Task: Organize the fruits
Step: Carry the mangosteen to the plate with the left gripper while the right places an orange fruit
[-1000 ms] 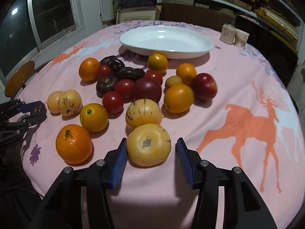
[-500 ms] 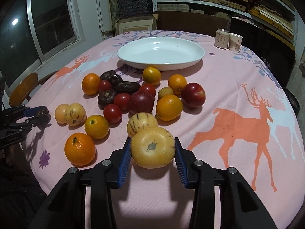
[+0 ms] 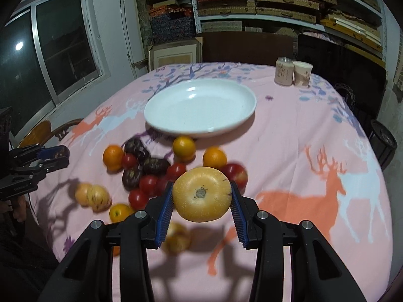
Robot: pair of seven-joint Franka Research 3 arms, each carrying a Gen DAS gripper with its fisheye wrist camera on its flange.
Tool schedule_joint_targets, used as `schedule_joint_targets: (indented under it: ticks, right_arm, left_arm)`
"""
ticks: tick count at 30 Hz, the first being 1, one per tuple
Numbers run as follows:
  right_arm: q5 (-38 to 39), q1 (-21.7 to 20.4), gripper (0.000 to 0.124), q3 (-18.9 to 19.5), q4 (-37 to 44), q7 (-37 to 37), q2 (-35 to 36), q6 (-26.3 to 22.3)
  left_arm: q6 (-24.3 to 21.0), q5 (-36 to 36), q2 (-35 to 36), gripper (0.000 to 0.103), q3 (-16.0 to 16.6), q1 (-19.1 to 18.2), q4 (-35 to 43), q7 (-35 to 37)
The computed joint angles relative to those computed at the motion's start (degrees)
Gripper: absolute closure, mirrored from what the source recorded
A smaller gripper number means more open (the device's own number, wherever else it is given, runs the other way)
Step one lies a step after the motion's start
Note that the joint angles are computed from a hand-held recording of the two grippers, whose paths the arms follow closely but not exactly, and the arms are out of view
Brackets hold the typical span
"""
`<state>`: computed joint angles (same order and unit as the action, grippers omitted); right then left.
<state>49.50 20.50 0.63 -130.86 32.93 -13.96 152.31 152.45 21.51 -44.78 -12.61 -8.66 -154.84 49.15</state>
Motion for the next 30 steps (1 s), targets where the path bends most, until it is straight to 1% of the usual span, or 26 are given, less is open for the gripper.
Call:
schedule_joint_targets:
  ticks: [2, 4, 6, 7, 8, 9, 12, 13, 15, 17, 18, 19, 20, 21, 22, 23, 24, 25, 26, 27, 29, 30]
  right_arm:
    - [-1.4, -0.2, 0.081, 0.4, 5.1, 1.2, 3.5, -0.3]
    - [-3.1, -0.5, 0.081, 1.2, 10.8, 3.0, 7.5, -0.4]
    - [-5.9, -0.9, 0.081, 2.4, 17.1, 5.6, 12.5, -0.2]
    - [-8.8, -0.9, 0.081, 3.2, 21.1, 7.8, 15.9, 0.5]
    - [-11.4, -0.8, 0.081, 3.9, 24.1, 9.6, 18.7, 1.3]
    - [-14.7, -0.6, 0.081, 4.3, 27.7, 11.9, 22.1, 1.7]
    - [-23.4, 0.4, 0.081, 4.5, 36.9, 18.8, 30.7, 1.0]
    - [-26.8, 1.2, 0.081, 4.2, 40.6, 20.9, 34.1, 0.6]
    - [-31.1, 2.0, 0.081, 3.8, 46.0, 23.7, 38.8, -0.6]
    - [-35.2, 2.9, 0.081, 3.1, 52.2, 26.4, 43.9, -2.6]
    - [-36.4, 3.1, 0.081, 3.0, 54.5, 27.1, 45.7, -3.3]
    - [-37.7, 3.3, 0.080, 2.9, 58.4, 27.9, 48.2, -5.8]
    - [-38.2, 3.1, 0.080, 3.3, 60.4, 28.0, 49.5, -7.0]
    - [-38.9, 3.2, 0.077, 3.5, 61.1, 27.5, 50.0, -6.3]
    - [-39.9, 3.7, 0.069, 3.2, 59.7, 27.6, 49.2, -5.1]
    - [-40.4, 3.9, 0.055, 3.1, 58.5, 27.8, 48.2, -4.0]
    - [-39.9, 3.4, 0.055, 3.8, 55.8, 27.1, 46.4, -1.8]
    - [-39.5, 2.9, 0.055, 4.4, 53.8, 26.2, 44.9, -0.6]
    - [-39.3, 2.6, 0.055, 4.6, 52.2, 25.8, 43.4, 0.1]
    - [-38.8, 2.2, 0.055, 4.8, 49.9, 25.9, 41.5, 1.1]
    - [-36.9, 1.0, 0.055, 5.3, 45.3, 26.1, 37.3, 1.8]
    - [-35.6, 0.3, 0.055, 5.6, 41.4, 26.1, 34.0, 2.1]
  left_arm:
    - [2.7, 0.8, 5.8, 0.065, 1.1, 1.6, 4.5, 1.5]
    - [5.1, 1.8, 13.3, 0.065, 1.6, 3.9, 10.8, 2.6]
    - [5.8, 2.1, 20.9, 0.065, 2.1, 5.6, 17.6, 3.6]
    - [5.7, 2.1, 24.3, 0.065, 2.3, 6.1, 20.7, 3.9]
    - [5.1, 2.3, 29.1, 0.065, 2.5, 6.8, 25.1, 4.4]
    - [4.5, 2.4, 32.3, 0.065, 2.7, 7.2, 28.0, 4.2]
    - [1.6, -2.1, 42.9, 0.065, 4.9, 6.9, 37.8, 7.3]
    - [0.7, -2.9, 45.5, 0.065, 5.2, 7.1, 40.3, 7.8]
    - [-1.2, -3.8, 50.4, 0.065, 5.8, 7.3, 45.1, 8.3]
    - [-2.7, -7.6, 54.1, 0.065, 5.8, 8.2, 49.0, 11.2]
    - [-3.3, -8.0, 55.3, 0.065, 5.9, 8.3, 50.1, 11.4]
    - [-4.0, -8.4, 56.5, 0.064, 6.0, 8.4, 51.2, 11.6]
    - [-4.5, -8.5, 57.2, 0.064, 6.3, 8.5, 51.9, 11.4]
    - [-4.4, -8.9, 57.4, 0.064, 6.4, 8.7, 51.9, 11.1]
    - [-3.6, -10.3, 57.4, 0.061, 6.2, 9.2, 51.7, 11.4]
    - [-2.4, -11.4, 56.6, 0.058, 6.1, 9.6, 50.6, 11.7]
    - [-1.5, -11.5, 55.6, 0.049, 6.2, 9.7, 49.5, 11.2]
    - [-0.2, -10.6, 54.1, 0.040, 6.6, 9.5, 48.0, 9.9]
    - [0.7, -9.6, 52.3, 0.036, 6.9, 9.3, 46.3, 8.5]
    - [1.5, -8.5, 50.3, 0.035, 7.1, 9.1, 44.4, 6.9]
    - [3.2, -10.8, 45.6, 0.035, 6.6, 9.4, 40.0, 8.3]
    - [3.9, -11.0, 42.6, 0.032, 6.4, 9.1, 37.0, 8.5]
